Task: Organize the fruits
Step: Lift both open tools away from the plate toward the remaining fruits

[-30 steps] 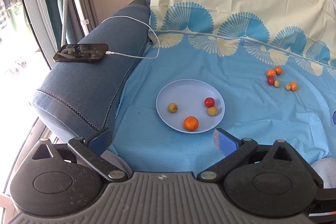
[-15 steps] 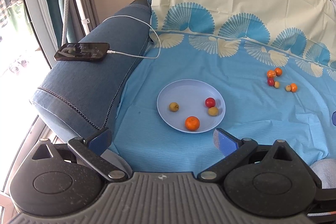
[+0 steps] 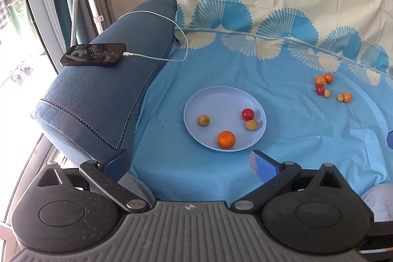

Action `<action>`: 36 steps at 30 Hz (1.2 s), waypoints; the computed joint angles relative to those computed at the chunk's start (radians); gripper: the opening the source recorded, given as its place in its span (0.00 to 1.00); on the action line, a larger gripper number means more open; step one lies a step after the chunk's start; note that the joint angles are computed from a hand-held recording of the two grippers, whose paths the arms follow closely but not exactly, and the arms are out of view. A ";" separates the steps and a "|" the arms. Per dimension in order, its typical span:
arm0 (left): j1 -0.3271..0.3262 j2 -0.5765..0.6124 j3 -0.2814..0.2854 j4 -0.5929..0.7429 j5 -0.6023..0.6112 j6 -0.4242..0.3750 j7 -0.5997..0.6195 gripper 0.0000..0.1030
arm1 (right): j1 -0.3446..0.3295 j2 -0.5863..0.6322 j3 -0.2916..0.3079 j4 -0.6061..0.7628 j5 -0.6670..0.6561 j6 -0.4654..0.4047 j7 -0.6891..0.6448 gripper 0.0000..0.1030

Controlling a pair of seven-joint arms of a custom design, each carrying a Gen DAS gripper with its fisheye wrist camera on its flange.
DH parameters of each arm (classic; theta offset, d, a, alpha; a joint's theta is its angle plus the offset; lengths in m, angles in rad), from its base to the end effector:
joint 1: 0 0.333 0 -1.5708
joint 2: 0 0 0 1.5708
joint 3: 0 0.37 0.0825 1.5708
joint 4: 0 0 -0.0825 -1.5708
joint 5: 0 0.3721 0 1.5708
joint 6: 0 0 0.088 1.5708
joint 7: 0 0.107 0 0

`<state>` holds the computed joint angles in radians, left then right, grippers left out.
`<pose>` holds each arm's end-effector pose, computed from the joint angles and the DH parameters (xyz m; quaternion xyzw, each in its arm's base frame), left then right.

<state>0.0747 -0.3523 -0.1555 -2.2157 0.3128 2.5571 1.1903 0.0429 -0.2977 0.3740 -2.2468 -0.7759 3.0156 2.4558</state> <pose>0.4643 -0.0547 0.6512 -0.6875 0.6286 -0.2014 0.3027 0.4096 0.2665 0.6392 -0.6866 0.5061 -0.3318 0.4030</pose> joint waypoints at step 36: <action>-0.161 0.471 -0.006 0.476 0.065 -0.255 -0.005 1.00 | 0.018 0.189 -0.188 0.063 -0.105 -0.108 0.269 0.99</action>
<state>-0.0865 0.1192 -0.1616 -1.7396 0.3775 2.3024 1.1849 0.0607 -0.1088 0.1860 -2.1836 -0.8804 2.9072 2.7248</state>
